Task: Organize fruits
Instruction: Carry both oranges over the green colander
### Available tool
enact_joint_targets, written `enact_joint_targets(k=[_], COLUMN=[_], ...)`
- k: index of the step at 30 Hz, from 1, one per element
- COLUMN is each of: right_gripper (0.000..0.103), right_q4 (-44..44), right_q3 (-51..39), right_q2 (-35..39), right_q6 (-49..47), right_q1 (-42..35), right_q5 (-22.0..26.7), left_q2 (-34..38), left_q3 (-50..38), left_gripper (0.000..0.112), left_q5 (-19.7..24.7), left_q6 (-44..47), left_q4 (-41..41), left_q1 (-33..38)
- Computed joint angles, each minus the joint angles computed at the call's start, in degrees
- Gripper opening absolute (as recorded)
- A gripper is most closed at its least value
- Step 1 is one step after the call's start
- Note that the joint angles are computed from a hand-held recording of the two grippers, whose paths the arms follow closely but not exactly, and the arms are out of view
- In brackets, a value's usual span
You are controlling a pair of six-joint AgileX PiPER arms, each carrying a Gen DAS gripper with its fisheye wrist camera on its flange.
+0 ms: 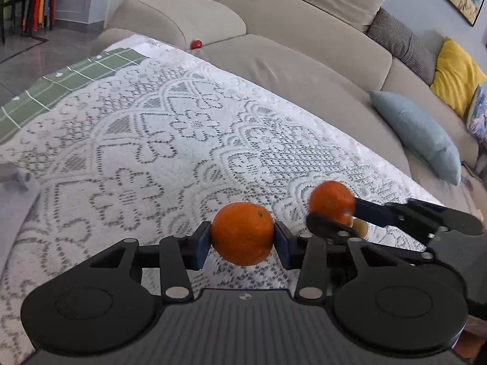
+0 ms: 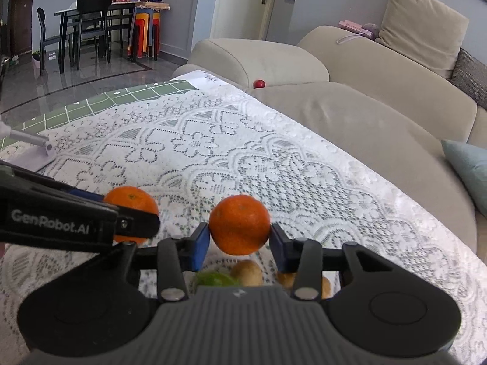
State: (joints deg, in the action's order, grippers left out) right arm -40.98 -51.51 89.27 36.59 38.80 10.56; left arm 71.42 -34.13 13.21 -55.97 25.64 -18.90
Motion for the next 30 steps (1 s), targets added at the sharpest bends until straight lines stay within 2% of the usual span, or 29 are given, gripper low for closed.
enact_joint_targets(k=[5,9,13,22,26,30], right_gripper=[0.04,0.04,0.04,0.04,0.04,0.04], right_q4=[6.14,17.09,23.96,29.62,35.59,46.43], right_q3=[3.78,6.95,10.55,16.08,16.85,16.52], right_q2=[-6.46,-12.39,-19.45,-35.28,-41.95,-47.68], right_q6=[-5.52,-14.79,-21.0,-31.61,-41.78,-58.52], right_q1=[0.82,-0.18,-0.92,-1.68,-6.58,-18.29], right_q5=[3.66,6.23,8.79,19.16,24.4,29.96], left_q2=[-4.47,-7.54,-10.13,-12.2,-10.18,-6.58], left_q3=[0.53,0.4,0.72,-2.49,-5.72,-9.23], left_gripper=[0.049,0.049,0.049,0.049,0.049,0.049], left_q5=[5.16,9.61,14.2,27.44,31.77,33.38], left_q6=[-9.15,-13.85,-19.38,-33.07,-37.35,-39.86], left_q4=[7.83,11.78,14.9,19.72,21.44,22.78], left_q1=[-5.13,-10.33,-17.27,-35.1,-42.24,-47.21])
